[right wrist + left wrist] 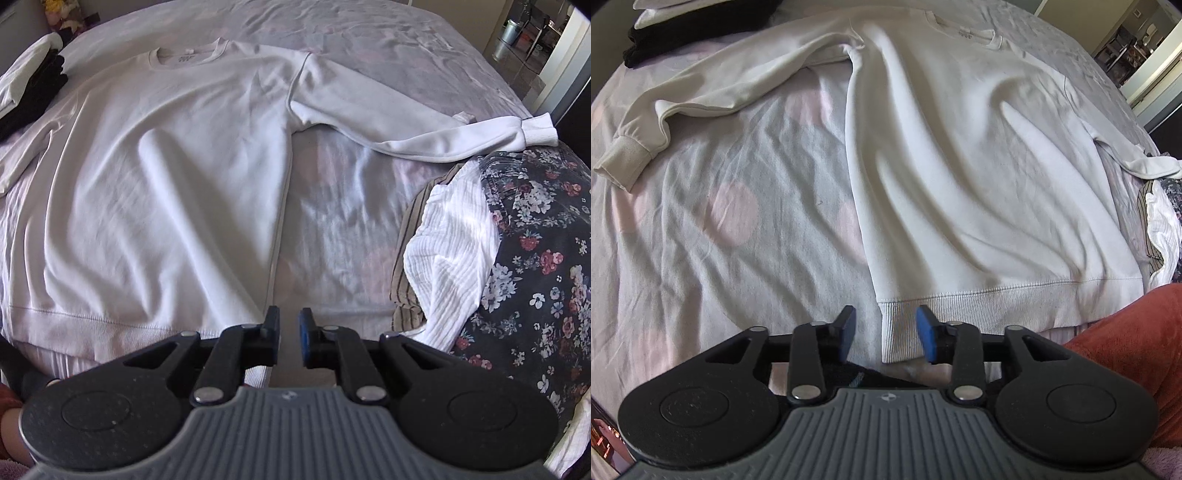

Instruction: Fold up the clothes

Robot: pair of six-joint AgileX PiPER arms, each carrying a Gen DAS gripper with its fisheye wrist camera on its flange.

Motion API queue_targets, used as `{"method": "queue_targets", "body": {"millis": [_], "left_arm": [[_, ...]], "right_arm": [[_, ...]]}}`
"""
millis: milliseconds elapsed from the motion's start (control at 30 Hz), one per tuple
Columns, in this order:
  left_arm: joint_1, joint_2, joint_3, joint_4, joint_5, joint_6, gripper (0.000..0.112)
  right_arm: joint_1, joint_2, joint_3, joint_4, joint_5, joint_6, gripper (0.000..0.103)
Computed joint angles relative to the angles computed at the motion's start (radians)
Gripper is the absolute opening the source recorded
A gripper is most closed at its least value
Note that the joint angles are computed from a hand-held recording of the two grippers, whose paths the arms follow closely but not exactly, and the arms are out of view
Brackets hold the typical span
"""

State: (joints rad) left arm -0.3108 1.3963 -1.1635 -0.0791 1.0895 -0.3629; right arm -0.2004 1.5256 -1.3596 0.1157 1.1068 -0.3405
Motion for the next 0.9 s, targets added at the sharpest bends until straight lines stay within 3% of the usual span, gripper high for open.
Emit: {"method": "queue_targets", "body": {"millis": [133,233,367,500,533,633,700,767,900], "left_arm": [[0.045,0.119,-0.081,-0.054,0.078,0.065,0.059],[0.077,0.201,-0.098,-0.071,0.099,0.092,0.060],[0.145,0.224,-0.030,-0.192,0.018,0.141,0.063],[0.132,0.262,0.000,-0.226,-0.033,0.143,0.064],[0.115,0.267,0.007,-0.220,-0.051,0.140,0.062],[0.055,0.273,0.025,-0.188,-0.102,0.118,0.022],[0.011,0.253,0.025,-0.125,-0.101,0.092,0.009],[-0.033,0.235,0.023,-0.061,-0.096,0.065,0.005],[-0.019,0.204,-0.007,0.006,0.017,0.061,0.005]], "right_arm": [[-0.033,0.029,-0.011,0.047,-0.027,-0.003,0.029],[-0.048,0.080,-0.006,0.068,-0.055,0.002,0.032],[-0.090,0.149,-0.001,0.107,-0.065,-0.008,0.033],[-0.131,0.190,0.000,0.140,-0.070,-0.038,0.037],[-0.141,0.200,-0.002,0.144,-0.070,-0.045,0.037],[-0.186,0.227,-0.007,0.194,-0.070,-0.086,0.038],[-0.218,0.245,-0.010,0.239,-0.064,-0.112,0.038],[-0.245,0.266,-0.016,0.287,-0.049,-0.143,0.040],[-0.256,0.331,-0.051,0.351,-0.003,-0.187,0.042]]}}
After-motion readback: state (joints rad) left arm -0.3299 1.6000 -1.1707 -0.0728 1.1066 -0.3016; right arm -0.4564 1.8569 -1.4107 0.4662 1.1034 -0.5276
